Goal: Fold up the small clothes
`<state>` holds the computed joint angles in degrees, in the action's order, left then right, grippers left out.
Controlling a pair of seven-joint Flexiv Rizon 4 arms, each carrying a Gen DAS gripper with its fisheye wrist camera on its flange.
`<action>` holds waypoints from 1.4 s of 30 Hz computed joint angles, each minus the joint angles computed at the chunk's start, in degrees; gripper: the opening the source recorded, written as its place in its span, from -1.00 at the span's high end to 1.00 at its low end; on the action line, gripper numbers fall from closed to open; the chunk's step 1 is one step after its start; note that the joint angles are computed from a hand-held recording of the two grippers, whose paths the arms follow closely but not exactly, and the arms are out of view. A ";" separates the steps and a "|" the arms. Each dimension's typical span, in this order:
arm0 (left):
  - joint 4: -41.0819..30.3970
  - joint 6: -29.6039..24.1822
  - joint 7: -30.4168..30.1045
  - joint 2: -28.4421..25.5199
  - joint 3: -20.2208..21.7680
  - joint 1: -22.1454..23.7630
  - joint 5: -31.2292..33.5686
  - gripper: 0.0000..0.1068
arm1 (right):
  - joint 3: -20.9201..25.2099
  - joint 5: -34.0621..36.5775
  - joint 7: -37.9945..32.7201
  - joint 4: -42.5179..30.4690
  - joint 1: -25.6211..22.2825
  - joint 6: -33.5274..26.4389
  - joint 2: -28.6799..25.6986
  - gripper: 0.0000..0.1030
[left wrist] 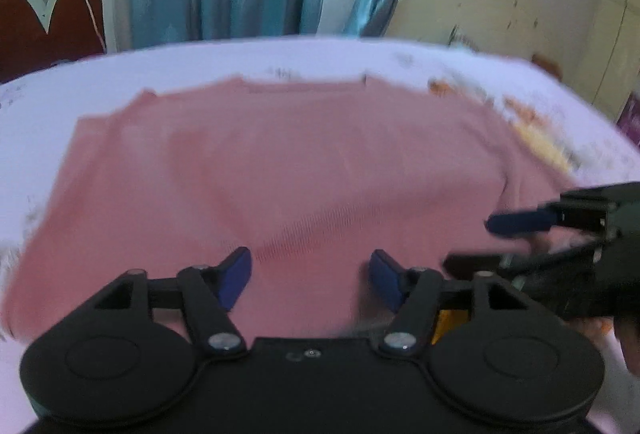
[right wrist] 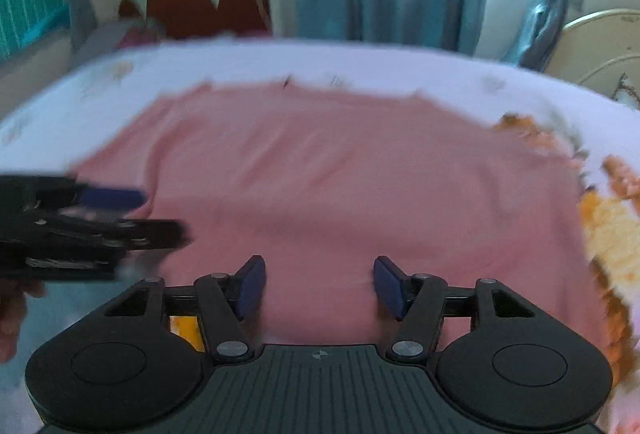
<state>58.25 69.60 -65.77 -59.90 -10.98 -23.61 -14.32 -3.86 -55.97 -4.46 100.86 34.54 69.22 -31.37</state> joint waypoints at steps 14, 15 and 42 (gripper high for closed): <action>10.55 7.01 -3.04 4.72 -0.95 8.74 -1.19 -0.08 | 2.89 -8.85 16.38 18.91 -8.09 -6.62 15.20 0.47; 9.19 6.35 -3.84 4.26 0.40 7.58 -1.03 -0.08 | 3.47 -10.13 17.21 18.86 -8.31 -7.58 15.55 0.47; 9.23 4.16 -10.36 5.56 6.11 5.04 5.17 -0.12 | 7.11 -5.08 10.80 16.54 -10.74 -10.88 13.30 0.47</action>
<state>67.47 73.76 -76.13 -54.34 -4.87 -18.57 -9.15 3.24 -61.05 6.34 117.40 23.80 58.33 -18.07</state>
